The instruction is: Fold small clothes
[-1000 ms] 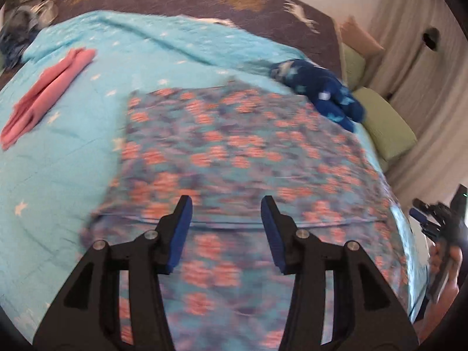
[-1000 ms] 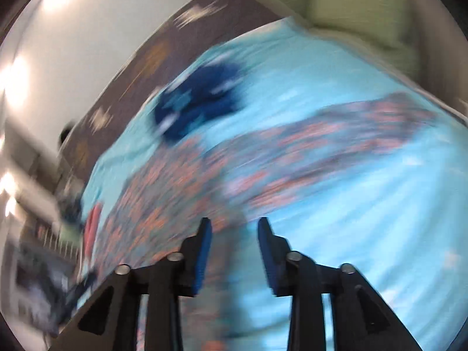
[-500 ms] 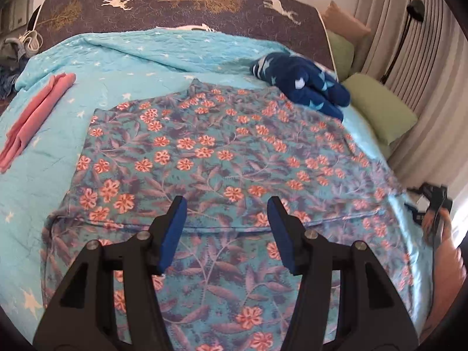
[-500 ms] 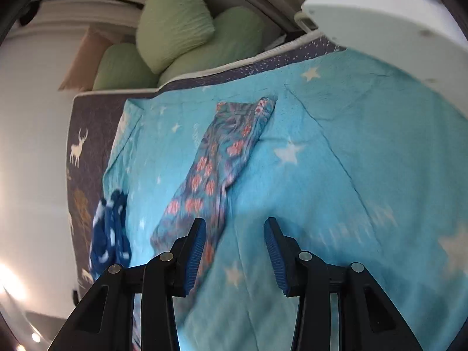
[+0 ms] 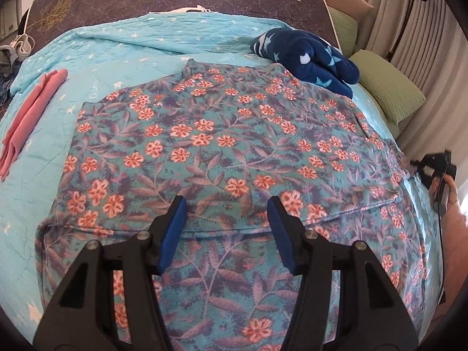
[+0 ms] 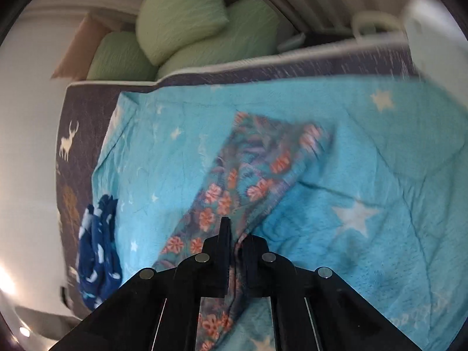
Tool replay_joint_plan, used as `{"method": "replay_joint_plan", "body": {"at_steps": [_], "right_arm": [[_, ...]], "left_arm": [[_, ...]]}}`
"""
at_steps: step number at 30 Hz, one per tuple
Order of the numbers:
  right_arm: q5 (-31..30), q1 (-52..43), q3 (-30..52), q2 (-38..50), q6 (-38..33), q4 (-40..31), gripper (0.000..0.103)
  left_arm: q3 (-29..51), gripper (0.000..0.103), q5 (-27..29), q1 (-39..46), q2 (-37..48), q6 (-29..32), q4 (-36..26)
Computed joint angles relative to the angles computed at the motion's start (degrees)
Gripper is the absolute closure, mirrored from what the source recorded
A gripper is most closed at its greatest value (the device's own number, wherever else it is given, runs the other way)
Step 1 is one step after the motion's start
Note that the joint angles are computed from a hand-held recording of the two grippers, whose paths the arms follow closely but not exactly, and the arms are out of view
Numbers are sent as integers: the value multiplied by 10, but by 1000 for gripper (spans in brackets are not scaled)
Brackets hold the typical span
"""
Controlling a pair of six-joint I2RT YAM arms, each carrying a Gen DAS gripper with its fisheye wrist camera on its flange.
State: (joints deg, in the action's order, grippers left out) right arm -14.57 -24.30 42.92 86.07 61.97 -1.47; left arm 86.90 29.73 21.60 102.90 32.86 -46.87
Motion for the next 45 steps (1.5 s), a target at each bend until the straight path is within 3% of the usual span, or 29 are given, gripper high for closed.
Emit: {"method": "replay_joint_plan", "body": {"at_steps": [5, 9, 14, 19, 22, 25, 32, 35, 38, 39, 40, 41, 45], "right_arm": [[80, 101, 75, -84, -69, -74, 98], [188, 281, 197, -97, -165, -130, 98], [273, 529, 338, 11, -275, -109, 97], [340, 669, 493, 197, -307, -187, 96], [303, 692, 543, 256, -304, -248, 90], [220, 697, 538, 265, -278, -273, 82], [256, 710, 408, 158, -252, -222, 62], [276, 701, 370, 121, -220, -217, 61], [283, 690, 334, 90, -185, -208, 60], [288, 686, 331, 89, -178, -211, 60], [295, 685, 321, 78, -168, -216, 60], [299, 684, 312, 71, -162, -217, 60], [332, 677, 278, 30, -134, -231, 58]], "left_arm": [[7, 45, 15, 12, 5, -9, 4], [5, 45, 20, 22, 4, -24, 16], [26, 45, 41, 46, 18, -20, -6], [81, 45, 75, 74, 57, 4, -79], [97, 45, 89, 80, 65, 24, -107], [108, 45, 108, 81, 68, 43, -134], [148, 44, 152, 49, 84, 60, -213], [167, 43, 161, 9, 85, 68, -243], [177, 44, 133, -44, 94, 28, -229], [182, 48, 125, -54, 99, 17, -227], [188, 86, 111, -70, 110, -3, -222], [197, 100, 104, -77, 118, -9, -227], [190, 100, 181, -35, 86, -10, -217]]}}
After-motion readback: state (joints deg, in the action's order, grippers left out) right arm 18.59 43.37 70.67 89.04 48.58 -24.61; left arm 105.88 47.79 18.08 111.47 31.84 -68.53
